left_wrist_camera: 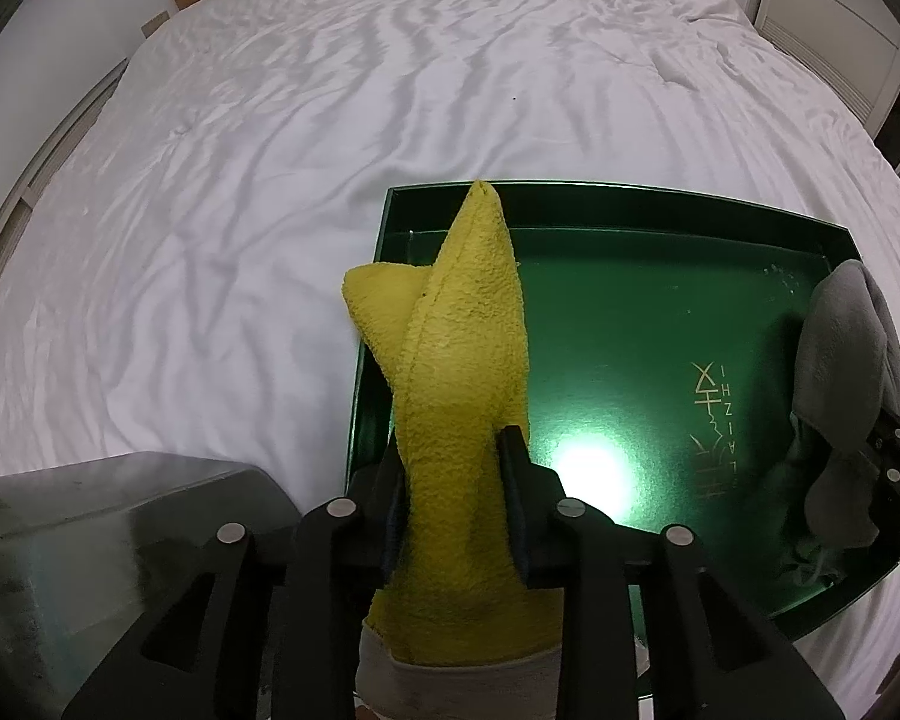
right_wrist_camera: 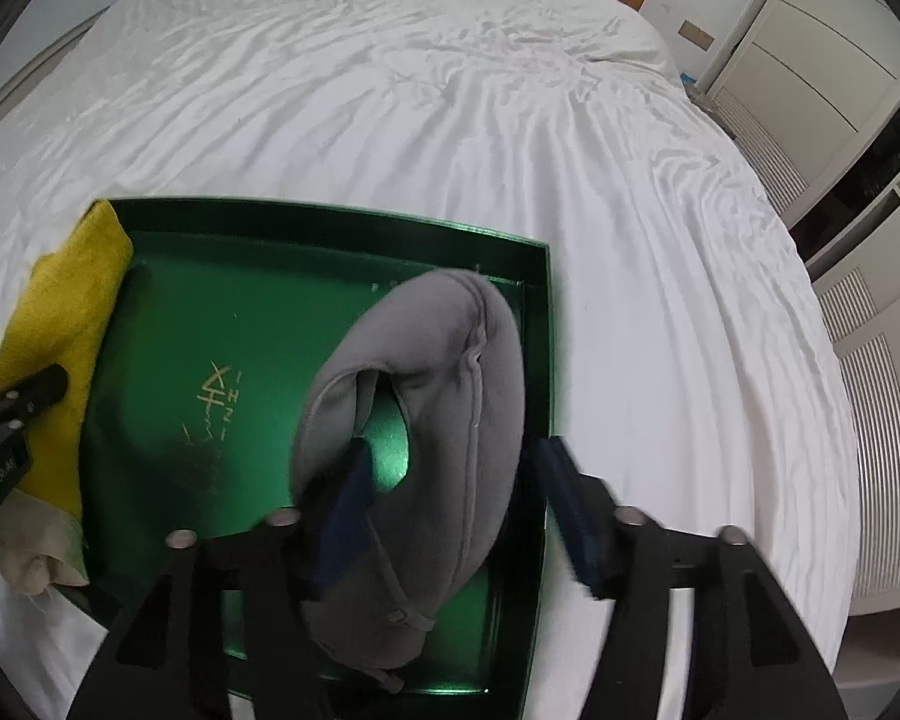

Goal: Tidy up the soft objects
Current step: 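Lower and release the yellow towel with the left tool while the right tool releases the slipper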

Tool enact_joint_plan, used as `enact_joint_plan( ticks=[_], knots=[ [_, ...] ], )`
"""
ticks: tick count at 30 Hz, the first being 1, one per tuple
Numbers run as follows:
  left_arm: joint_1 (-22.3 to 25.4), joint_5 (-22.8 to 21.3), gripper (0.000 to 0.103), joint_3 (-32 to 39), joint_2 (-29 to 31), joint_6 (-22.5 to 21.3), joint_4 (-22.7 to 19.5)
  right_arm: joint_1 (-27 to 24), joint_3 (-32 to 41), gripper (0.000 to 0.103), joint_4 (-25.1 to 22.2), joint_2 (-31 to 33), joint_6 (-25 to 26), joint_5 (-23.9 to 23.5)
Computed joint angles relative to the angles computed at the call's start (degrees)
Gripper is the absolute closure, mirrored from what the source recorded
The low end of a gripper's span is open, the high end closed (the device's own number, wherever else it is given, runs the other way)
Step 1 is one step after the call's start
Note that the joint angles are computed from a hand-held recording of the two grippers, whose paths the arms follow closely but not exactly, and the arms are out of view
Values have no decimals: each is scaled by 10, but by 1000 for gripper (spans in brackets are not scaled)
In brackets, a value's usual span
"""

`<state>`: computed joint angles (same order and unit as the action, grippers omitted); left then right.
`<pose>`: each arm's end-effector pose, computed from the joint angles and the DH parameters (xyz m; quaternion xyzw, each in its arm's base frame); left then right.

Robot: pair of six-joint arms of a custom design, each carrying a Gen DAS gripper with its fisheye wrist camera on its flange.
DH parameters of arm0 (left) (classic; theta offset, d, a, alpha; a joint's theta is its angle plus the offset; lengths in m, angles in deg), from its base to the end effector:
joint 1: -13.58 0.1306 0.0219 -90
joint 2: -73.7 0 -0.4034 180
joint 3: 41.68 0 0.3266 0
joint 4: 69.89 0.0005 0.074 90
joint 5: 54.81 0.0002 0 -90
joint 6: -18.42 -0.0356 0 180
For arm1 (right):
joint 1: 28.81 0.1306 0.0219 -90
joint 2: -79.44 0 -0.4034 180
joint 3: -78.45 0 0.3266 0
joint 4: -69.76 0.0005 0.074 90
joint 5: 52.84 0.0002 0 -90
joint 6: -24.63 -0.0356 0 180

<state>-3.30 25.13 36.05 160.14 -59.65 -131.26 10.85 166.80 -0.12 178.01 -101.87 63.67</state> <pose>0.3429 -0.0981 0.3812 0.0272 0.9809 0.0408 0.1884 0.3349 0.2564 0.3672 -0.0070 0.9699 -0.1280 0.2070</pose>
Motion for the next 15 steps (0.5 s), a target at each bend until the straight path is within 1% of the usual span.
enact_joint_plan(
  ticks=[3, 6, 10, 15],
  knots=[
    [2, -1, 70, 0, -5, -2, 2, -3, -6, 33, 13, -9, 1, -8],
    [3, -1, 69, 5, -8, -1, 0, -4, -8, 30, 16, -14, 4, -7],
    [6, -5, 67, 7, -14, 0, -2, 0, -7, 25, 11, -20, -1, 3],
    [3, -9, 67, 13, -30, -3, -3, 18, 6, 24, -8, -31, -23, 19]
  ],
)
